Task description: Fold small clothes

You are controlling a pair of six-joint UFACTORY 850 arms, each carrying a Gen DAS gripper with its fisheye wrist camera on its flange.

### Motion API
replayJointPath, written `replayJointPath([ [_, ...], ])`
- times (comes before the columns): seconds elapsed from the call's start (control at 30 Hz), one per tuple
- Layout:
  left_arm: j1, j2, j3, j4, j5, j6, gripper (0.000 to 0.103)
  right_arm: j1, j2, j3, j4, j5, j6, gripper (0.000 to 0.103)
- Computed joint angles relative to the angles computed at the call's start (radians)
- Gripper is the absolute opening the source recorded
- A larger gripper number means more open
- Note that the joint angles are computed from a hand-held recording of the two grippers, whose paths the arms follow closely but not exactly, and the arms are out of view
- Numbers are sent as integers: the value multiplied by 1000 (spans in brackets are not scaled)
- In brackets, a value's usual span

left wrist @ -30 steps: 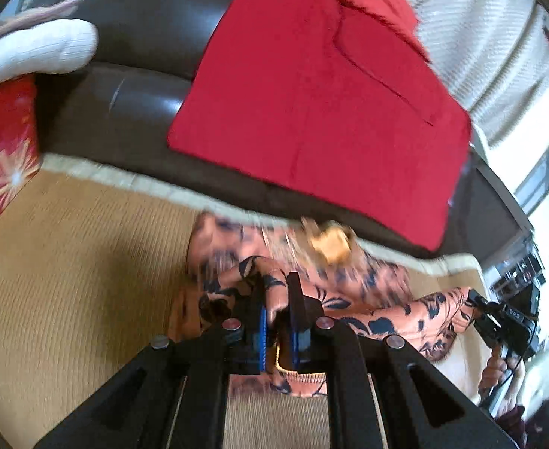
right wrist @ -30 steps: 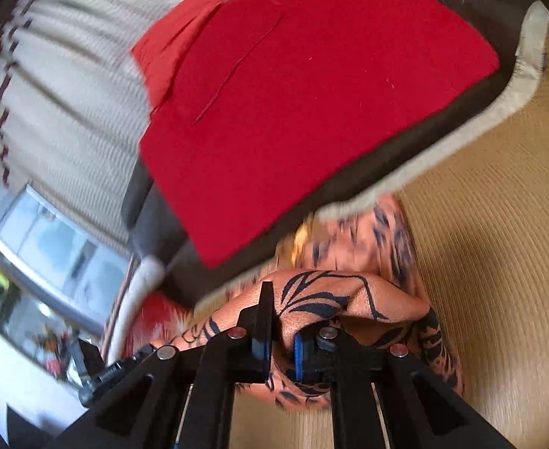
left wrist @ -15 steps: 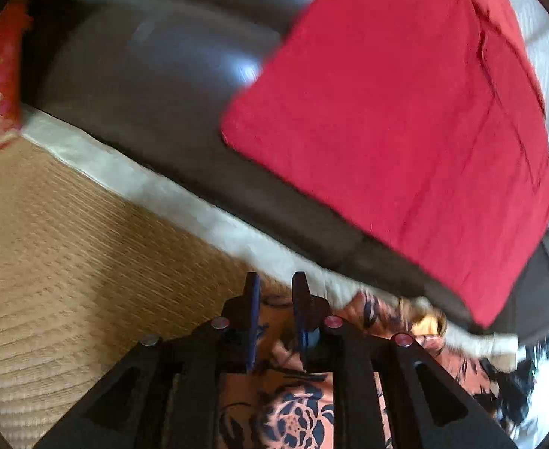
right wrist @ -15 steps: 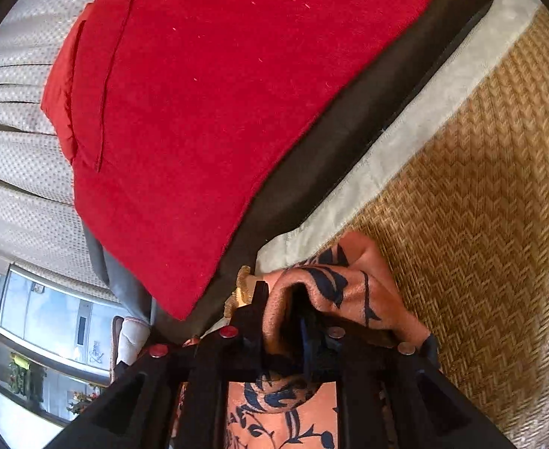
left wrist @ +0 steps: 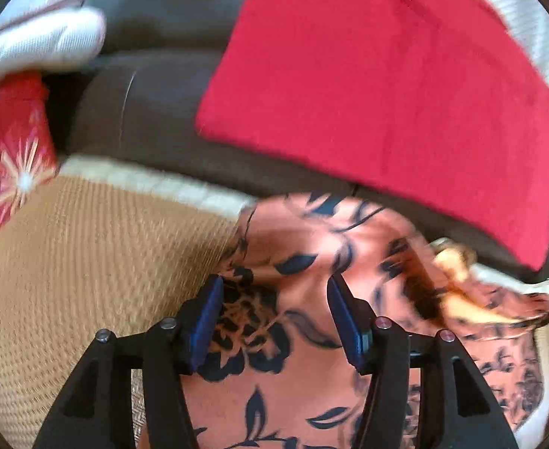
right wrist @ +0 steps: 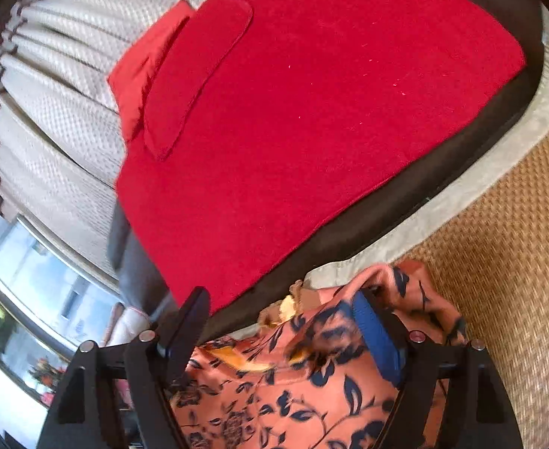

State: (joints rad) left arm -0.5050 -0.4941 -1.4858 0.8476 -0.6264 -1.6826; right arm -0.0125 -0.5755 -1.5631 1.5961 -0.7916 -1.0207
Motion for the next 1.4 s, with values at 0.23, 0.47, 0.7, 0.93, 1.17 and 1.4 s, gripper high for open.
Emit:
replayJointPath([
  [0.23, 17, -2, 11, -25, -52, -11, 58, 109, -3, -61, -485, -37, 163, 51],
  [0.47, 45, 22, 49, -25, -5, -38, 58, 186, -157, -260, -732, 30, 362, 41],
  [0.7, 45, 27, 34, 173, -77, -182, 58, 171, -127, -196, -299, 261, 89, 44],
  [0.93, 33, 13, 1, 67, -123, -47, 60, 164, -18, -57, -394, 247, 77, 44],
  [1.17, 62, -27, -5, -143, -250, 132, 64, 127, 57, 72, -462, 222, 211, 44],
  [1.4, 36, 89, 111, -86, -164, 1, 64, 88, 107, 134, -408, 129, 182, 51],
])
